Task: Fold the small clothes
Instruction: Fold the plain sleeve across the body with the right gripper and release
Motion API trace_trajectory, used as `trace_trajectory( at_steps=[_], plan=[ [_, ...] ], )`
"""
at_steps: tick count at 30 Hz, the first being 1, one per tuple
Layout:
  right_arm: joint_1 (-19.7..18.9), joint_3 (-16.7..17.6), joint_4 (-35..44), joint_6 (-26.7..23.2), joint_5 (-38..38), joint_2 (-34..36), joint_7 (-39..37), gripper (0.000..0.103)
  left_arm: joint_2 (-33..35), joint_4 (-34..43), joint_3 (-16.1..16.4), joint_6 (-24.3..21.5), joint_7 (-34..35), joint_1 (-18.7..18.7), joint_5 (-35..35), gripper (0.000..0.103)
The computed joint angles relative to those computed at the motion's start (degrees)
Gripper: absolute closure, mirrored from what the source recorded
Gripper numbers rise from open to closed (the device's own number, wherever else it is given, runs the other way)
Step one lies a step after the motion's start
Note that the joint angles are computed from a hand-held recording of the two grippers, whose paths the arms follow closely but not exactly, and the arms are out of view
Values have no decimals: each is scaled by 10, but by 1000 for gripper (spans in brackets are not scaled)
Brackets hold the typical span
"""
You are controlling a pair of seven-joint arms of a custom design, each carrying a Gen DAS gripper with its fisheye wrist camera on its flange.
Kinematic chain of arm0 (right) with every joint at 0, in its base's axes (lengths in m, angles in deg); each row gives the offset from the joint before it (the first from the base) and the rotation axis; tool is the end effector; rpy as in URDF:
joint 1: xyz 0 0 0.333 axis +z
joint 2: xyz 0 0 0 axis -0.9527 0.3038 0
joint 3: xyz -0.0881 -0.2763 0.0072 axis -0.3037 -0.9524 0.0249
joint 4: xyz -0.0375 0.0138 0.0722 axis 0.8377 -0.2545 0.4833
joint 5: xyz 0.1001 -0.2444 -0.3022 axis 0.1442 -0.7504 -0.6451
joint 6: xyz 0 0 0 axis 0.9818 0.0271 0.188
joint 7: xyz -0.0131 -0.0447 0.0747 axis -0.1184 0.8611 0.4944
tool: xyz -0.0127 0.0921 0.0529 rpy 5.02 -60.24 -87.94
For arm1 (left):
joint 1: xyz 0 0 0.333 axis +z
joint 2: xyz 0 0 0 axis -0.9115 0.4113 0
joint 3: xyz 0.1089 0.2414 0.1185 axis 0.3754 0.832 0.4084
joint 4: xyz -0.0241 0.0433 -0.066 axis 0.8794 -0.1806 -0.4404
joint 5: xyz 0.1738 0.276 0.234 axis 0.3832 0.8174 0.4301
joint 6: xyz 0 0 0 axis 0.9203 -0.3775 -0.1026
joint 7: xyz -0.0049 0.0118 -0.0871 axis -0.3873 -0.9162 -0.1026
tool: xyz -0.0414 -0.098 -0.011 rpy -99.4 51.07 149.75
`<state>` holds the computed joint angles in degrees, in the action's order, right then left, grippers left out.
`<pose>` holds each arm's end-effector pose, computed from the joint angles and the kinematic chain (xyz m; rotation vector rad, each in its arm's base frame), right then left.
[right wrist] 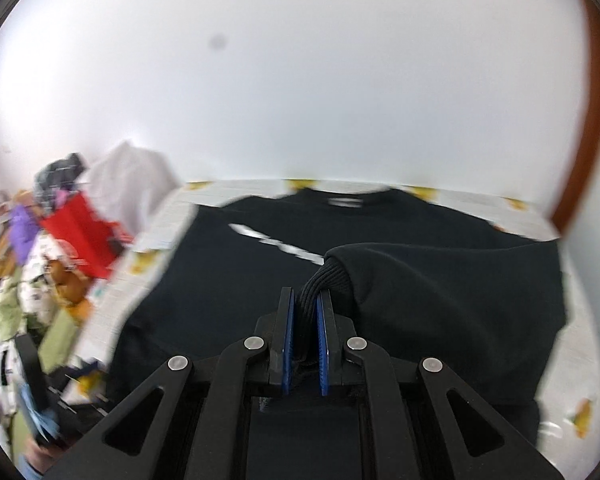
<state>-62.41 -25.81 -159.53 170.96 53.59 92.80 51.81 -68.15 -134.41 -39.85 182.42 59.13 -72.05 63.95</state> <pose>0.6197 0.1195 0.5099 -1.9064 1.3735 -0.5046 0.5109 -0.1959 0.3789 -2.0041 1.6885 -0.6675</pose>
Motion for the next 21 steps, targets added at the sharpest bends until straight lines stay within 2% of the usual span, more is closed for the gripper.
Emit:
trace_trajectory(
  at_steps=[2,5,7,9,11,12,13,15,17,21],
  plan=[
    [4,21,41,-30,59,30,-44,93,0,-3,3,11,4,2,-5,35],
    [11,37,98,-79,78,70,-47,93,-2,-11,7,34,29,6,-35,35],
    [14,52,136,-86,90,104,-70,93,-2,-14,8,43,29,9,-41,35],
    [17,61,146,-82,93,117,-81,93,-2,-16,8,51,27,13,-42,35],
    [32,59,176,-78,60,147,-59,93,-2,-17,8,56,30,15,-49,35],
    [30,62,183,-86,56,154,-58,92,-1,-17,8,58,31,16,-52,35],
    [23,68,195,-105,59,164,-63,86,0,-16,8,61,34,16,-57,35],
    [15,76,208,-128,67,176,-72,86,0,-16,8,69,43,16,-67,35],
    [2,82,185,-120,88,161,-104,82,0,-12,7,77,43,17,-67,35],
    [-6,64,106,-50,96,110,-133,73,13,18,5,73,50,13,-63,35]
  ],
)
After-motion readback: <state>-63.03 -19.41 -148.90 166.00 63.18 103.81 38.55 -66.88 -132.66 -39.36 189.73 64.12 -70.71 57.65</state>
